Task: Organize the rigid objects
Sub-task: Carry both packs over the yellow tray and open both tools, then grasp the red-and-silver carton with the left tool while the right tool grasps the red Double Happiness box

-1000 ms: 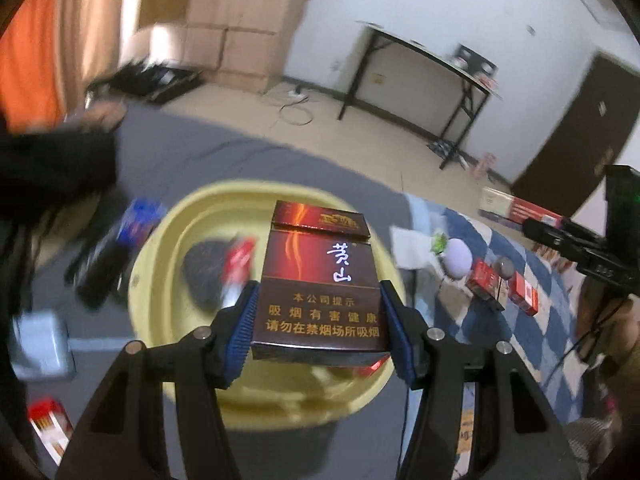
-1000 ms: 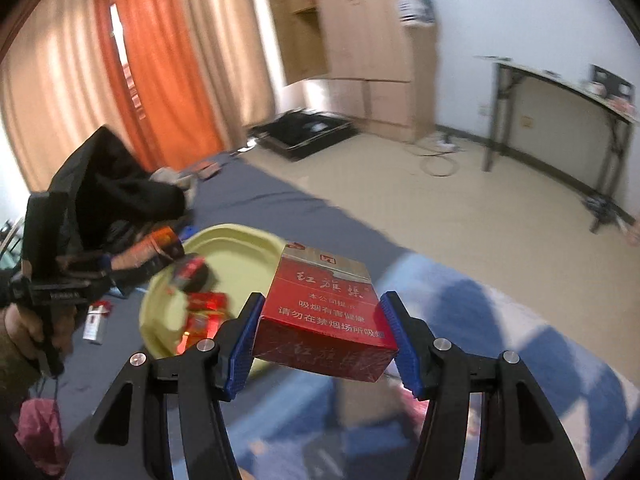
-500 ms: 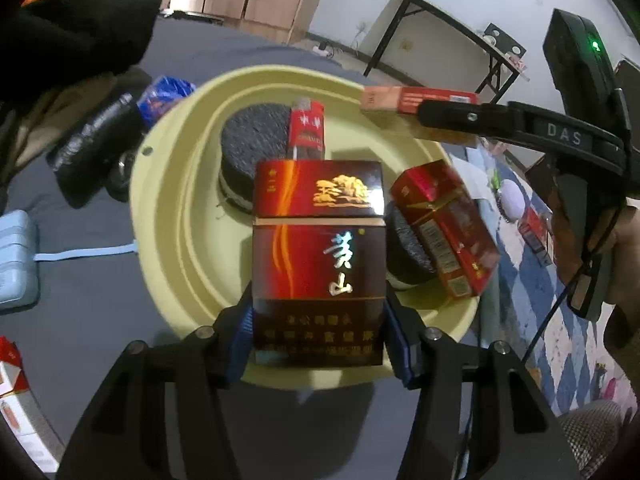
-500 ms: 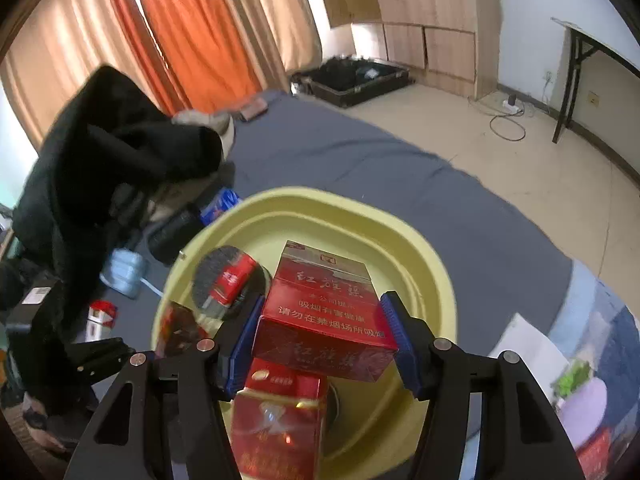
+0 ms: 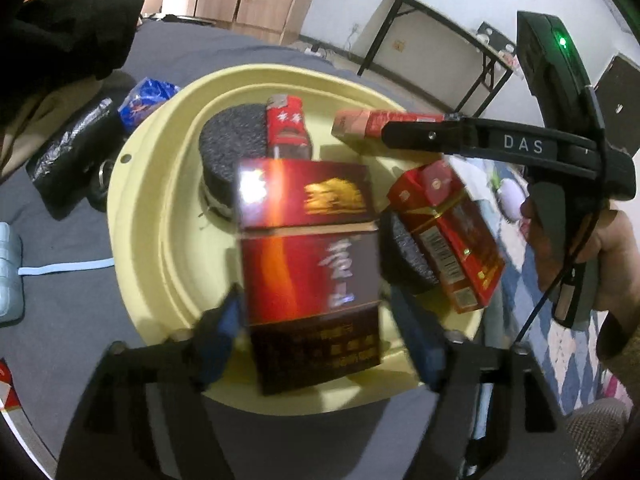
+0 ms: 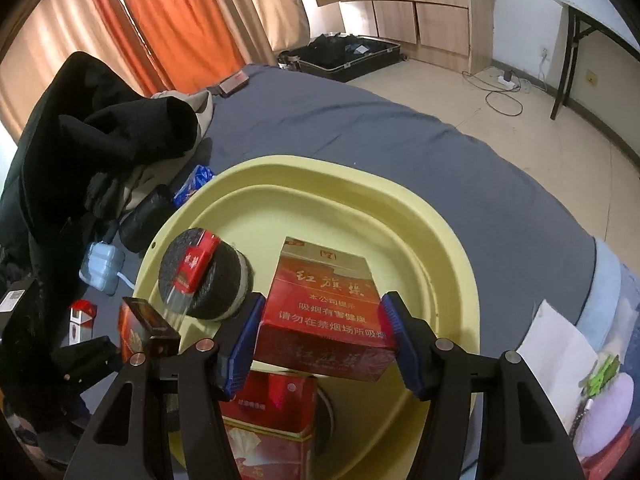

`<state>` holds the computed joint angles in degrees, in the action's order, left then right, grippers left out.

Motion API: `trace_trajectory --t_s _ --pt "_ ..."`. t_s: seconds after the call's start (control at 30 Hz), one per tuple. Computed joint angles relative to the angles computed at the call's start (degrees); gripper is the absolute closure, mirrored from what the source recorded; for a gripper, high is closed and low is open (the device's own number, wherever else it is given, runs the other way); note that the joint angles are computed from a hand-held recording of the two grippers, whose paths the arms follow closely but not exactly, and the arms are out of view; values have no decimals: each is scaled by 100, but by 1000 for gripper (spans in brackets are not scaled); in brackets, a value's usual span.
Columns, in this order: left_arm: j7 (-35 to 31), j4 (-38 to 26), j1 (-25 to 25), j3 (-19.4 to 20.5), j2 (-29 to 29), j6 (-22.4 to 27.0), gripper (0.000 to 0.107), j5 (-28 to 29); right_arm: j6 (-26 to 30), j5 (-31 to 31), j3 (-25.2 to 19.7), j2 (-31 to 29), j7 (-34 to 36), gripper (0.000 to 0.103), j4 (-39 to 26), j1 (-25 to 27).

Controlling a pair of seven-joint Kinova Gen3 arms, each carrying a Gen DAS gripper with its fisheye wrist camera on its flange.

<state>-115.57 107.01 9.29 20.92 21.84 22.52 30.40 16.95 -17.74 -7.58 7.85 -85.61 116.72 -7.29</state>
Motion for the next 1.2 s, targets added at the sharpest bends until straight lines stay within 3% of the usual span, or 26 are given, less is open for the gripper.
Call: trace_trajectory --t_s 0.1,0.13,0.2,0.3,0.37,0.5,0.6,0.7,0.77,0.83,0.9,0.97,1.07,1.2 --pt "371 47 260 -218 -176 -98 4 -125 -186 -217 -106 -172 -102 13 171 98" --pt "396 31 221 -184 -231 -56 4 -111 -191 -450 24 -247 22 11 225 24" --pt "584 -102 295 -295 -305 141 4 -222 -286 -916 482 -534 234 3 418 -319" --pt "1143 -416 724 -668 -485 310 4 -745 -394 -1241 1188 -1156 342 0 799 -776" --pt "1463 -669 987 -747 -514 334 4 -1047 -244 -992 1322 -1533 248 0 940 -636" --pt "1939 -1693 1582 -723 -190 835 4 -1351 669 -60 1253 -2426 143 0 1070 376" --pt "2285 -2489 2282 -635 252 1092 4 -2004 1368 639 1576 -3142 120 0 1241 953" --pt "2535 -3285 3006 -670 824 1479 4 -2629 1908 1310 2372 -3804 251 0 1527 990" --pt "2817 -3739 3464 -903 1066 1945 4 -2993 2046 1697 2903 -4159 493 0 1822 1061" --pt "2848 -4067 3755 -931 1329 2275 4 -3069 2013 1763 3434 -4401 959 0 2120 1250" --pt "2534 -4225 3908 -724 1543 2348 4 -3166 1953 1615 3965 -4424 1425 0 2361 1459" --pt "2334 -4550 4235 -787 1831 2475 4 -3394 1826 1560 4496 -4367 1891 0 2589 1513" --pt "2341 -5337 4492 -964 2357 3087 5 -3488 1445 1598 5292 -4220 2590 0 2807 1188" --pt "2096 -5878 4395 -889 2747 3378 5 -3187 1001 1551 6354 -4331 3375 0 2971 419"
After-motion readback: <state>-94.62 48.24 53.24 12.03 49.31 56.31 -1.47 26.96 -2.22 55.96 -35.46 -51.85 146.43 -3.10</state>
